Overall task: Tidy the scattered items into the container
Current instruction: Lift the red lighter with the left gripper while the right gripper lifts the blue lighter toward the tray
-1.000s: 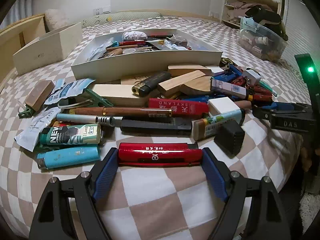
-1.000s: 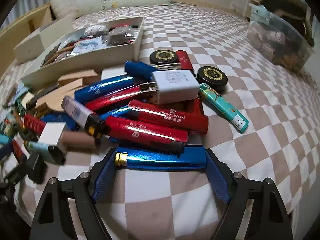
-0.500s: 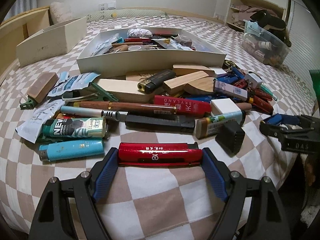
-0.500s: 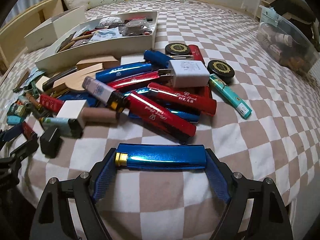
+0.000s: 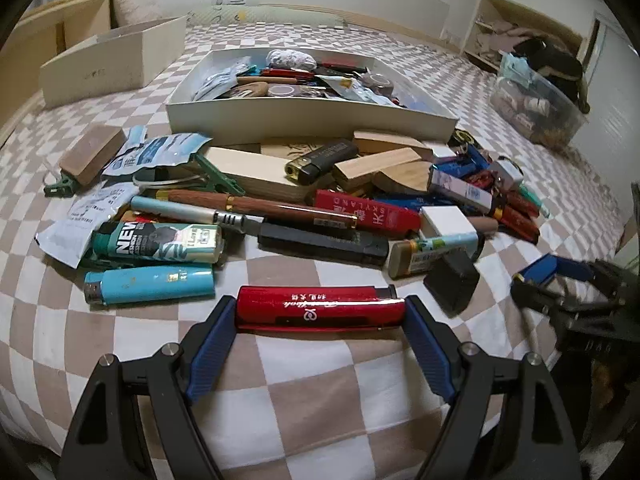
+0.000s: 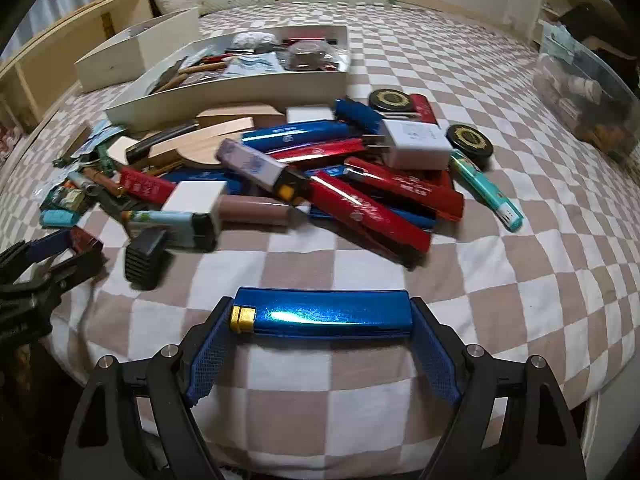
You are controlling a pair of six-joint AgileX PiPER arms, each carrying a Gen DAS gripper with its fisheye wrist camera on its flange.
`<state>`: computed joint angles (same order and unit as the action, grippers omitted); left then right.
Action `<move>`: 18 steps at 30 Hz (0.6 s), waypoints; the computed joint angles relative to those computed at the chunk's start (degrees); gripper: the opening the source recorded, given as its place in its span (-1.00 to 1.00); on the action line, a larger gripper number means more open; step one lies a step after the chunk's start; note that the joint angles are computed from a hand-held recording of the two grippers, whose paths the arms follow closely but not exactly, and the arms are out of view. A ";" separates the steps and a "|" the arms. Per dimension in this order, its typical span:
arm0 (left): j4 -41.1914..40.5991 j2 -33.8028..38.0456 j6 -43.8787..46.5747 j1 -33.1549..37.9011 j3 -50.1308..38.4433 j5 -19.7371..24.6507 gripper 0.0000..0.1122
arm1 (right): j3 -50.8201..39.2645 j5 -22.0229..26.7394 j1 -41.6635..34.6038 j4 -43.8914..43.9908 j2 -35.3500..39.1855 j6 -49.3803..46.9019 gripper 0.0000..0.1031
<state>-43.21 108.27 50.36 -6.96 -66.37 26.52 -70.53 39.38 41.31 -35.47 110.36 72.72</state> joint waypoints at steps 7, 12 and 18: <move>1.35 -0.91 -2.50 0.93 -1.41 1.31 0.47 | -2.91 -1.59 0.10 1.17 0.69 -1.98 0.63; 2.53 -1.93 -3.40 0.79 -2.97 1.39 0.47 | -6.96 -0.94 0.08 2.32 2.29 -4.32 0.63; 3.80 -1.16 -5.20 1.02 -6.77 3.09 0.47 | -10.70 0.06 -0.48 2.30 2.39 -6.60 0.63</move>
<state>-39.41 107.11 45.15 -5.94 -73.13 29.61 -81.23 39.43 40.82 -33.18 112.75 66.13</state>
